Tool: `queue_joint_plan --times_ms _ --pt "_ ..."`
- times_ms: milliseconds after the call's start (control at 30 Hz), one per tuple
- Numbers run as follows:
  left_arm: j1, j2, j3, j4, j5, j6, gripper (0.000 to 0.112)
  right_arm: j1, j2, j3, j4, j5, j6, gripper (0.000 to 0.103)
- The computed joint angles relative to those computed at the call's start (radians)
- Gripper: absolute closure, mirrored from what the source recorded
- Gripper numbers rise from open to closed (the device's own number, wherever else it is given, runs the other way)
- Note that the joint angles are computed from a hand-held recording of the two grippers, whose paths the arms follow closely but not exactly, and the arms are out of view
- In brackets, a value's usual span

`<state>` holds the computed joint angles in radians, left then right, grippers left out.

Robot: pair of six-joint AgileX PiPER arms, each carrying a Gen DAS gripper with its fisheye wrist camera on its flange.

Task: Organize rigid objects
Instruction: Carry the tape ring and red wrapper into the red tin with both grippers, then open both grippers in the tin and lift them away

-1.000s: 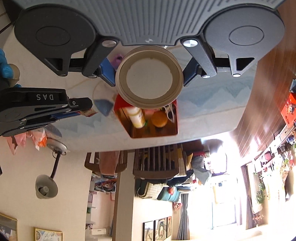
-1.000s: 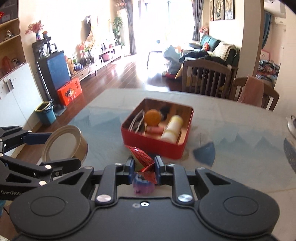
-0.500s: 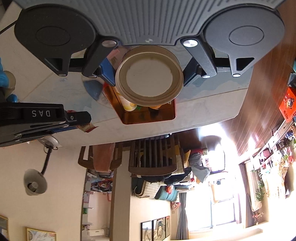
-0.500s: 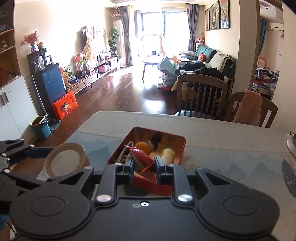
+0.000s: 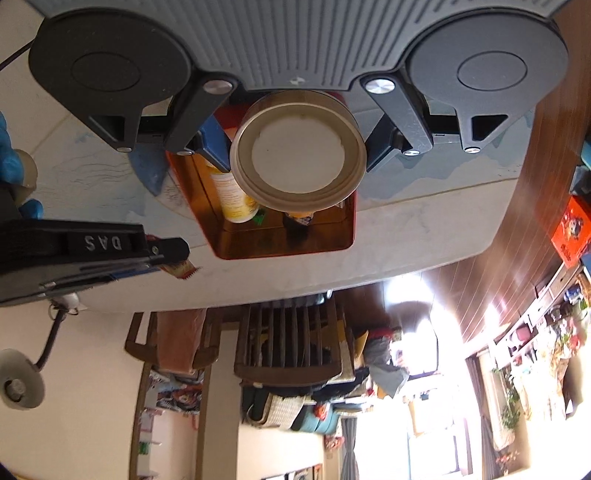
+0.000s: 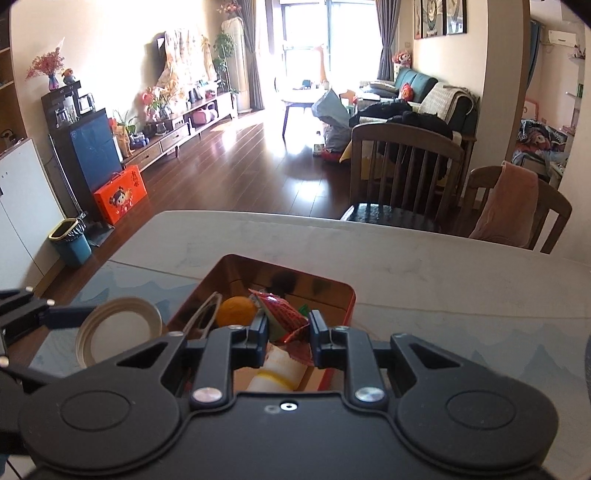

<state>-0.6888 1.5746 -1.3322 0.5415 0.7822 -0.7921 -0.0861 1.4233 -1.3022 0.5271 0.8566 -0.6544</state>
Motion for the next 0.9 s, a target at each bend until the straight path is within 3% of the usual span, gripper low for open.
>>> queue_joint_plan --times_ms 500,900 --pt "0.078 0.276 -0.212 -0.134 0.029 0.08 0.035 0.066 0.287 -0.155 -0.028 -0.051 0.014 0.081" --pt "0.101 0.362 -0.294 -0.174 0.058 0.102 0.035 0.104 0.405 -0.238 -0.048 -0.038 0.002 0.08"
